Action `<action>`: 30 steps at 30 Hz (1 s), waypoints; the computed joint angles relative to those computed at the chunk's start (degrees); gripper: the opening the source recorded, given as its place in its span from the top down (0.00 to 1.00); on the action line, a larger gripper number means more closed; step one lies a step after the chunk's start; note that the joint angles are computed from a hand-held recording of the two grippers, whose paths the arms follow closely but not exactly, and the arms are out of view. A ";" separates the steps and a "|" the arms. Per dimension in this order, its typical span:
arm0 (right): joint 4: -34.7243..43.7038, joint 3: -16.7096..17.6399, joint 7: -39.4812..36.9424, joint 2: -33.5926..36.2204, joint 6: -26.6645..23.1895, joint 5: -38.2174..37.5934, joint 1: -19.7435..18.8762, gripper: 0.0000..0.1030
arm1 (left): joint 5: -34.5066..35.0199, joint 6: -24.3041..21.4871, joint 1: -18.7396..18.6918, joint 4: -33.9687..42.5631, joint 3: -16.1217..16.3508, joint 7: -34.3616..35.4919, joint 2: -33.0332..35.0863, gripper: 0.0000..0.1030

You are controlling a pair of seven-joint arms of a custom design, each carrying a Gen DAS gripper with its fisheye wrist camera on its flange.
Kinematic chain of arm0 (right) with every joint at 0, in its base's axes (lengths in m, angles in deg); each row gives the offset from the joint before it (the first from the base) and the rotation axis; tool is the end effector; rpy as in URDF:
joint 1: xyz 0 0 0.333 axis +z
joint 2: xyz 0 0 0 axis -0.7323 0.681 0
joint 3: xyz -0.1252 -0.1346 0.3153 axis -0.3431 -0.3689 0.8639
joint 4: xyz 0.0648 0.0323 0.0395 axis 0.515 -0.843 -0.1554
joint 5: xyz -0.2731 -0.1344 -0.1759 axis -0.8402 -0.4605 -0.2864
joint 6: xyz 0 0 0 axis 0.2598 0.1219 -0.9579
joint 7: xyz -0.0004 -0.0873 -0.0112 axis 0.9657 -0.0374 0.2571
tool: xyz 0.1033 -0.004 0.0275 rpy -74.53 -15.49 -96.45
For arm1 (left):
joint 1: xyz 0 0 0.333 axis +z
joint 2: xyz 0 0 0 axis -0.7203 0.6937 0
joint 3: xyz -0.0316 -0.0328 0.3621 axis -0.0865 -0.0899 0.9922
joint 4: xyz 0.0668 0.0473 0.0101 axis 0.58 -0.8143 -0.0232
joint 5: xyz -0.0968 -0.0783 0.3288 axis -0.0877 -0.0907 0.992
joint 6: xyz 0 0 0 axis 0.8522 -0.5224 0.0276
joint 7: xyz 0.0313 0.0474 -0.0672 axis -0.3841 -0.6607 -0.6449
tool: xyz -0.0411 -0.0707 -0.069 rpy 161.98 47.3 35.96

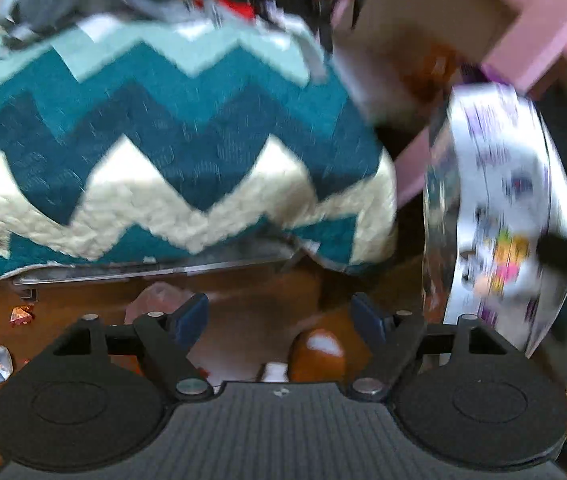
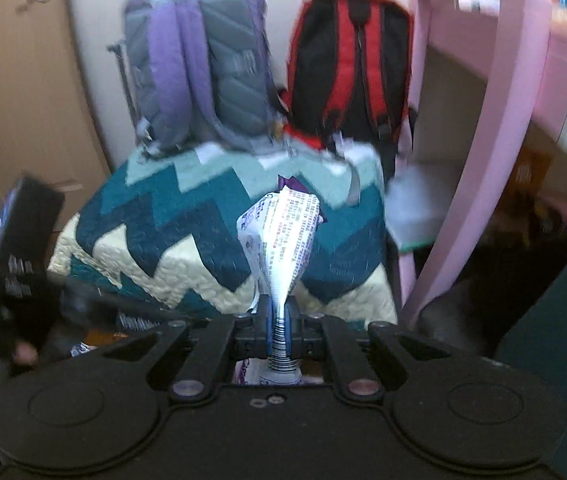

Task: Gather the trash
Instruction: 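Lift bottle with left tool while right tool lifts wrapper toward the bin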

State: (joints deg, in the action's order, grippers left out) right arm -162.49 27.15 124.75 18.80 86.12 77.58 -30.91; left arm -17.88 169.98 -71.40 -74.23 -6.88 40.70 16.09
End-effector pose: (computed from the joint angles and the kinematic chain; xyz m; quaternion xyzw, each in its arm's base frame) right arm 0.4013 0.2049 0.8646 -0.7384 0.5675 -0.1931 0.3090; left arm 0.4541 -0.3838 0.7590 -0.6375 0.7241 -0.2583 0.0504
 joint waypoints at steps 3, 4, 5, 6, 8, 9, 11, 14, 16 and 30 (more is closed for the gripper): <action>-3.77 0.32 1.80 1.17 2.02 -2.06 -0.39 0.94 | -0.51 2.45 -0.03 -5.55 -0.45 2.81 1.23 0.24; -4.95 0.14 2.41 1.56 2.73 -2.00 -0.37 0.94 | -1.05 2.99 0.01 -7.05 -0.64 4.00 1.92 0.24; -5.95 -0.13 2.96 2.04 3.28 -1.63 -0.32 0.94 | -1.43 3.71 0.01 -8.56 -0.80 5.10 2.50 0.24; -7.24 -0.49 3.14 2.42 4.07 -1.14 -0.25 0.94 | -1.56 4.06 -0.11 -9.70 -0.94 6.04 3.27 0.24; -9.31 -1.01 3.17 3.38 5.32 -0.57 -0.11 0.94 | -2.01 4.72 -0.35 -11.77 -1.23 7.73 5.08 0.24; -10.31 -1.35 2.85 3.76 5.95 0.10 0.02 0.94 | -2.22 5.02 -0.52 -12.49 -1.35 8.26 5.92 0.24; -12.31 -2.01 2.13 4.23 7.27 1.56 0.15 0.94 | -3.01 5.45 -0.82 -13.62 -1.68 9.32 8.17 0.25; -12.96 -2.79 0.55 5.51 7.41 2.96 0.13 0.94 | -3.90 6.03 -1.48 -14.34 -2.03 10.01 11.44 0.25; -12.87 -3.40 -0.44 6.42 7.65 4.34 -0.01 0.94 | -3.92 5.37 -2.25 -14.16 -2.23 10.06 13.89 0.25; -8.51 -5.54 1.58 11.42 0.50 13.96 -0.97 0.94 | -2.41 2.90 -7.11 -11.72 -2.30 6.39 26.81 0.25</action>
State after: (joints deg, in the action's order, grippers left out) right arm -171.00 21.62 126.33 30.22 86.61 91.54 -31.88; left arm -20.29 172.89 -78.51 -85.95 -9.17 47.09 42.90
